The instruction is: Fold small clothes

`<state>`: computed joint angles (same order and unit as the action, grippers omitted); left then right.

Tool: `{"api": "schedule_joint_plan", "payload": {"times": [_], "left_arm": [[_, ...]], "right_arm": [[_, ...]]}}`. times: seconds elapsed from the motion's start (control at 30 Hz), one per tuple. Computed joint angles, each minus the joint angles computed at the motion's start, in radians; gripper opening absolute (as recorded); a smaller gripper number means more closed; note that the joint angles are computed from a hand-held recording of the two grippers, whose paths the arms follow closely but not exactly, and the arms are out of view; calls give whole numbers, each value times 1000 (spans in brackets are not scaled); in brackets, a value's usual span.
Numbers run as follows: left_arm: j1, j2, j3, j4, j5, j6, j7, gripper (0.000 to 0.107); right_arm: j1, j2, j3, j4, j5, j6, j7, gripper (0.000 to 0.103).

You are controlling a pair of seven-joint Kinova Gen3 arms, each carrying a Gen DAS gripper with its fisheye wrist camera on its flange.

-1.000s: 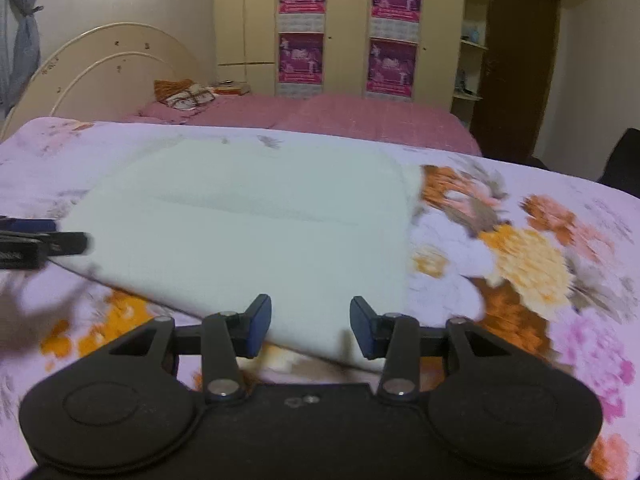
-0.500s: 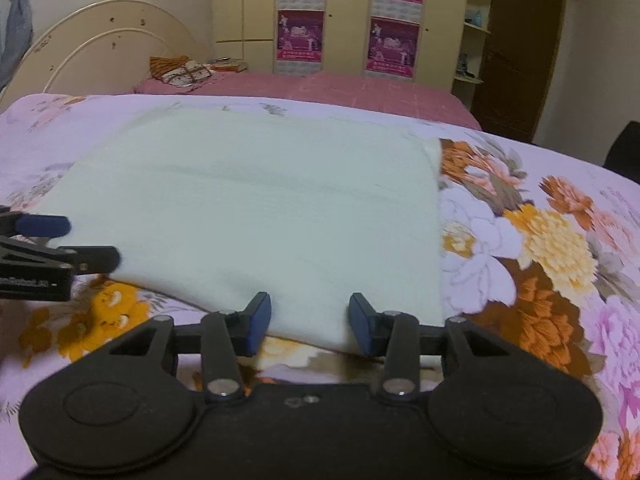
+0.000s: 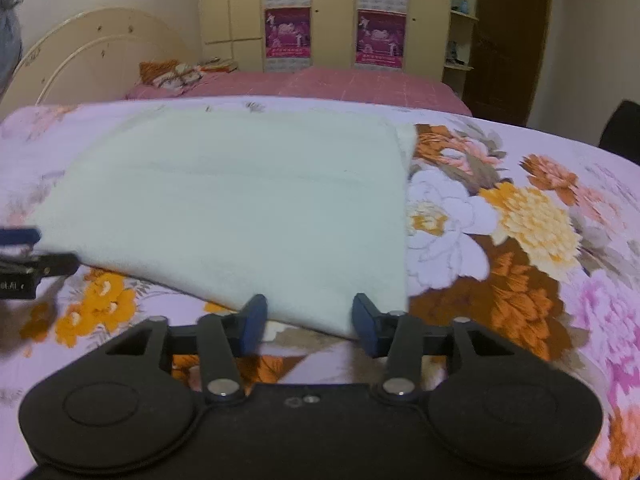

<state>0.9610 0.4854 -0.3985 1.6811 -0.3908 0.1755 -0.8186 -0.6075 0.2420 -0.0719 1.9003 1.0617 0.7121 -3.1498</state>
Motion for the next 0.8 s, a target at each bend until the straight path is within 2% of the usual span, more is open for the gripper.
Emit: {"api": "schedule_joint_plan", "payload": {"times": [0.07,0.1,0.13,0.17,0.27,0.33,0.4,0.5,0.63,0.7,0.73,0.77,0.8], "left_arm": [[-23,-56,9,78,74,-81,72,85],[-55,-72,42,108,95,-122,97,83],[-100,-79,88,130,100,-163,131,66],[-146,-76,134,149,91,-199,172,54],[-285,-46,268,167,138,-285,285,52],[-378,-26,355,185,208,-367,309,52],[-465,4,446,197,290,-448,289,52],[-510,57,509,198,412,-559,196,52],[-513,104,529,143,511,-575,127,52],[-542,121,552,97,521,-546,115,52],[-547,129,553,70,525,-526,109,42],[-561,139,566,41,525,-490,101,26],[-575,153,577,12,530,-451,94,18]], "right_arm": [[-1,-43,0,45,30,-35,-65,24],[2,-51,-7,51,30,-36,-76,14],[4,-58,-13,57,32,-35,-89,12],[4,-61,-17,61,44,-35,-110,12],[14,-60,-26,51,74,-52,-142,12],[21,-50,-28,27,85,-66,-133,13],[32,-41,-21,10,101,-101,-131,13],[54,-16,5,-16,133,-176,-157,11],[77,53,59,-68,184,-293,-209,5],[82,91,81,-101,170,-337,-196,2],[79,112,95,-120,168,-352,-191,2],[71,130,109,-138,168,-362,-186,2],[66,148,122,-157,168,-377,-182,2]]}}
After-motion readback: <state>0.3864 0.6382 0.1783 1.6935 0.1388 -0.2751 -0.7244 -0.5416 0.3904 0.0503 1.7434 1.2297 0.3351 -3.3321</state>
